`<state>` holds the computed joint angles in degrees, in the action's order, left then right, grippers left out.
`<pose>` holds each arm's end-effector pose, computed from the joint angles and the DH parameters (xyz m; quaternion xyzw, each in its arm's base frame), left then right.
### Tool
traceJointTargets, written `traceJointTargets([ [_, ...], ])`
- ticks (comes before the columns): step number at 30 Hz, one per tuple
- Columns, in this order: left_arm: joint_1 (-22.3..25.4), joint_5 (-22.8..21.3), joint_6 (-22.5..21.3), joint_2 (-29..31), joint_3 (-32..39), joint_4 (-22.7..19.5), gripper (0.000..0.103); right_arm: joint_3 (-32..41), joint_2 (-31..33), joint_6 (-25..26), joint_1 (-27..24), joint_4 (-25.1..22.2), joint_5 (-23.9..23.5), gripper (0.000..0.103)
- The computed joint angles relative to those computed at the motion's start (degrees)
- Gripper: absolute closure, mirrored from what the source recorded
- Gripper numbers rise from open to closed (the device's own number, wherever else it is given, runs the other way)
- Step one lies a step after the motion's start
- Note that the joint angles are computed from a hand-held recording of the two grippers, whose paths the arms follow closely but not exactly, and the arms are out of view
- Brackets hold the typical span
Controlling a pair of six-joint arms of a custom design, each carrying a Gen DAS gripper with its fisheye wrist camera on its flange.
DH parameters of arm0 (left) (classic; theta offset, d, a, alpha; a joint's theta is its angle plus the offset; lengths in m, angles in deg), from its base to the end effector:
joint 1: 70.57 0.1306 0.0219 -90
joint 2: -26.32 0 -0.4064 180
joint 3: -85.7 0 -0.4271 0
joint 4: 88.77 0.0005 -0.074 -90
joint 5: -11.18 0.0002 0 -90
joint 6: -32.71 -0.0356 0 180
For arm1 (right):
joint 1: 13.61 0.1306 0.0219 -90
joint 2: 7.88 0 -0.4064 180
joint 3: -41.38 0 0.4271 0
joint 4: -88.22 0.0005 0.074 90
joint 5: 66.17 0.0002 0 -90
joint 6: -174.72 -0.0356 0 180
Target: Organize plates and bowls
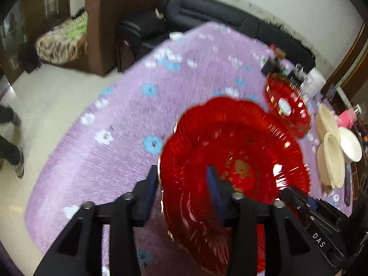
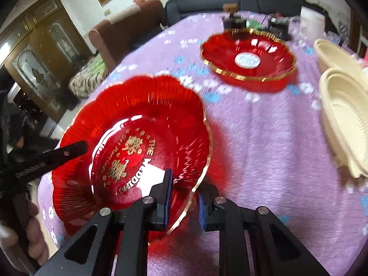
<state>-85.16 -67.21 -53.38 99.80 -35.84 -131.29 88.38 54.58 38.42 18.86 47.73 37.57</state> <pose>0.3630 -0.1024 0.3176 0.1170 0.9484 -0.1405 0.2588 0.2632 0.1569 0.2870 0.1491 0.9382 0.0960 0.2972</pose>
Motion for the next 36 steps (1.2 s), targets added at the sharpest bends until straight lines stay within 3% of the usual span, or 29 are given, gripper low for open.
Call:
traceJointTargets([
  [1,0.0,-0.9,0.7,-1.5,-0.5,0.6,0.044,-0.1,-1.1,0.2,0.8,-0.4,2.0,0.074],
  [5,0.2,-1.3,3.1,-8.5,-2.5,1.8,0.033,-1.3,-7.2,-0.2,4.9,-1.9,11.3,0.042],
  [9,-2.0,0.3,5.6,-13.1,-3.7,1.3,0.022,-3.1,-14.1,-2.5,10.7,-6.1,22.6,0.037],
  [11,-3.6,0.4,6.3,-14.1,-4.0,1.0,0.019,-3.8,-17.4,-4.8,12.5,-10.1,26.9,0.027],
  [15,-8.2,0.1,8.2,-13.6,-4.0,0.5,0.019,-5.8,-26.1,-9.3,10.6,-20.1,29.1,0.024],
  [19,-13.7,-0.7,9.3,-11.8,-3.4,0.4,0.019,-8.6,-36.7,-11.7,3.2,-29.6,26.2,0.024],
  [21,-16.4,-1.1,9.4,-11.2,-3.3,0.6,0.019,-9.9,-42.2,-9.3,-3.6,-31.5,22.5,0.024],
  [25,-21.8,-2.4,9.1,-9.5,-2.6,0.7,0.019,-11.3,-48.2,3.5,-23.5,-28.5,8.9,0.024],
  [29,-23.7,-1.9,8.7,-6.6,-0.5,-0.3,0.019,-11.8,-47.2,12.6,-37.3,-23.4,-1.3,0.024],
  [36,-22.6,-2.8,9.7,-4.1,2.6,-1.2,0.019,-13.0,-44.3,17.0,-46.7,-17.6,-9.6,0.024],
])
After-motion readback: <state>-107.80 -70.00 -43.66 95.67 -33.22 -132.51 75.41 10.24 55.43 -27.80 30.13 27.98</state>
